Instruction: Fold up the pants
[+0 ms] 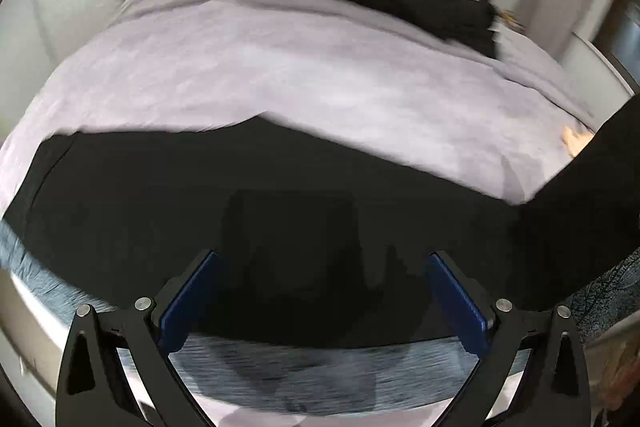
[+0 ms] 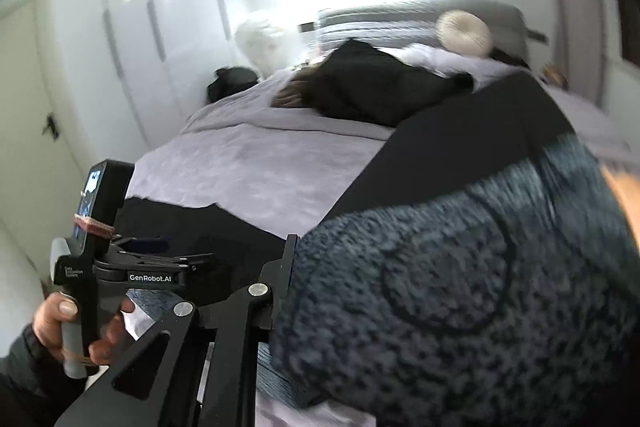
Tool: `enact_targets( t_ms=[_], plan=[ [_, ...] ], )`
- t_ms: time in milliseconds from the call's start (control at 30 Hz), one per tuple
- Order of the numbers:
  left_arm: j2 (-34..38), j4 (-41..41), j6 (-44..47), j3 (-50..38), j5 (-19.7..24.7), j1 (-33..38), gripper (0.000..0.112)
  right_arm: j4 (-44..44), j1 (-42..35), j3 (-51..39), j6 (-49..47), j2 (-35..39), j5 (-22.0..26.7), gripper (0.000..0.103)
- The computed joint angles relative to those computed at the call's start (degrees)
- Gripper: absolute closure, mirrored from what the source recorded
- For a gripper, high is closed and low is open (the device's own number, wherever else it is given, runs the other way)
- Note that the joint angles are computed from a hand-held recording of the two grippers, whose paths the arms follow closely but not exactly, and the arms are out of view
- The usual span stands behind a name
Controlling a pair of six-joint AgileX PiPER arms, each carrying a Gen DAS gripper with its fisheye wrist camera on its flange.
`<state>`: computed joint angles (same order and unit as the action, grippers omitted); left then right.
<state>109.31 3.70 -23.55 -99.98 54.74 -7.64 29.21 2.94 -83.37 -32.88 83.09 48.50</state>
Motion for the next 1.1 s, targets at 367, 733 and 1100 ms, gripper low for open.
enact_targets(
  t_ms=[367, 733, 1100],
  plan=[
    [-10.2, -10.7, 7.9, 15.9, -6.5, 15.1, 0.009, -28.4, 25.5, 1.3, 23.1, 13.6, -8.0, 0.085],
    [-12.5, -17.4, 13.9, 14.1, -7.0, 17.3, 0.009, -9.7, 20.8, 3.3, 4.0, 6.6, -0.2, 0.02],
    [-1.0, -26.9, 25.5, 2.6, -0.1, 6.3, 0.009, 14.0, 0.2, 6.2, -7.3, 12.0, 14.3, 0.013]
  ],
)
